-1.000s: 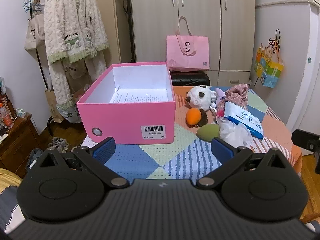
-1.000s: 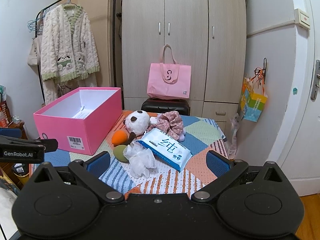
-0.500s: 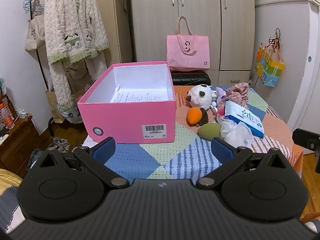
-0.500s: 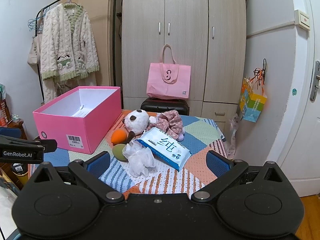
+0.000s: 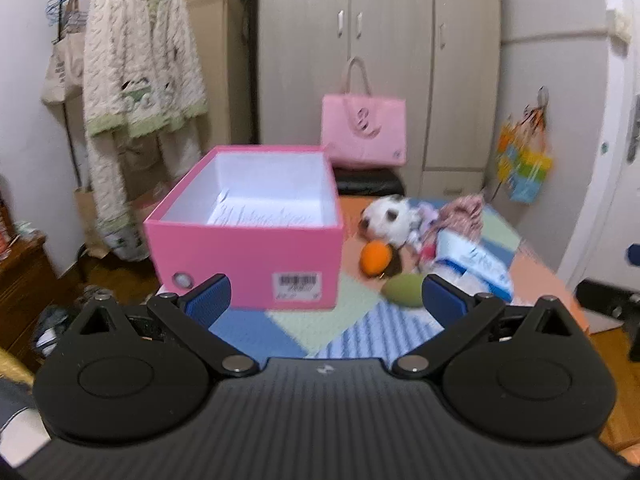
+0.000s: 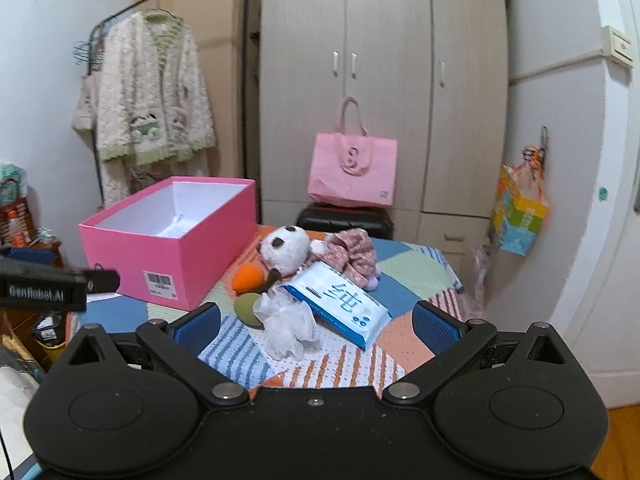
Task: Organize soft objects
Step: 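Grasp the green sponge with the left tool while the right tool grasps the white mesh puff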
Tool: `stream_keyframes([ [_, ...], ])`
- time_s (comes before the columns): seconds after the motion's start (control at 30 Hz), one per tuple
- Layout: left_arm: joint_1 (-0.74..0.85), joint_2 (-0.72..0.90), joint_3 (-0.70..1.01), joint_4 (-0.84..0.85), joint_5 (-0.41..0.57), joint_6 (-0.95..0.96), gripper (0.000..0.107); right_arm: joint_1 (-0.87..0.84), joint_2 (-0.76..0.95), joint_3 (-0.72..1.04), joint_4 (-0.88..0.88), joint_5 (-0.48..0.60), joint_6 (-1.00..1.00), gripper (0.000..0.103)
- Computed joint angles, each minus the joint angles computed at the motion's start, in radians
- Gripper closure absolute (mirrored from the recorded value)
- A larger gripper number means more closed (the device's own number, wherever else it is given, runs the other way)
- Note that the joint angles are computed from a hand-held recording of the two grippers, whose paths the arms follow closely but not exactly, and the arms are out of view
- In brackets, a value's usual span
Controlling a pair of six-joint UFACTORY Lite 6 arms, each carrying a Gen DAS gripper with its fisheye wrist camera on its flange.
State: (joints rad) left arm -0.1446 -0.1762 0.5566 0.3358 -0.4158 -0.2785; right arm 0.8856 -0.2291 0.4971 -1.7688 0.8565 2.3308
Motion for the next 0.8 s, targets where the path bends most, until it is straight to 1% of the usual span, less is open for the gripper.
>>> stream_keyframes([
  [0.1,-0.02,0.042,0.011,-0.034,-0.06,0.06,0.004,-0.057,0.008,-0.033,-0.125,-0.043,0.073,0.0],
  [0.17,-0.044,0.083,0.031,-0.053,-0.088,0.097,0.004,-0.134,0.044,-0.054,-0.295,-0.092,0.178,0.0],
  [0.23,-0.074,0.144,0.078,-0.05,-0.081,0.108,0.006,-0.18,0.103,-0.049,-0.423,-0.11,0.274,0.003],
  [0.3,-0.096,0.209,0.13,-0.019,-0.068,0.089,0.008,-0.235,0.151,-0.04,-0.55,-0.131,0.36,0.01],
  [0.33,-0.105,0.243,0.158,0.006,-0.062,0.073,0.009,-0.267,0.184,-0.032,-0.624,-0.139,0.415,0.011],
  [0.4,-0.118,0.316,0.219,0.063,-0.053,0.033,0.016,-0.325,0.241,-0.015,-0.76,-0.144,0.506,0.012],
  [0.43,-0.126,0.354,0.25,0.076,-0.047,0.028,0.022,-0.344,0.266,-0.006,-0.807,-0.142,0.538,0.013],
  [0.47,-0.135,0.384,0.273,0.067,-0.045,0.038,0.028,-0.363,0.29,0.005,-0.854,-0.143,0.565,0.017],
  [0.5,-0.141,0.417,0.3,0.064,-0.039,0.046,0.03,-0.396,0.326,0.024,-0.929,-0.15,0.606,0.02],
  [0.6,-0.15,0.506,0.371,0.083,-0.036,0.041,0.037,-0.453,0.41,0.069,-1.082,-0.151,0.697,0.028],
  [0.63,-0.154,0.532,0.391,0.075,-0.035,0.052,0.04,-0.468,0.439,0.086,-1.123,-0.148,0.719,0.028],
  [0.67,-0.158,0.562,0.417,0.072,-0.031,0.058,0.042,-0.481,0.467,0.104,-1.153,-0.145,0.733,0.028],
  [0.8,-0.161,0.686,0.552,0.13,0.016,0.006,0.047,-0.514,0.587,0.195,-1.208,-0.147,0.728,0.039],
])
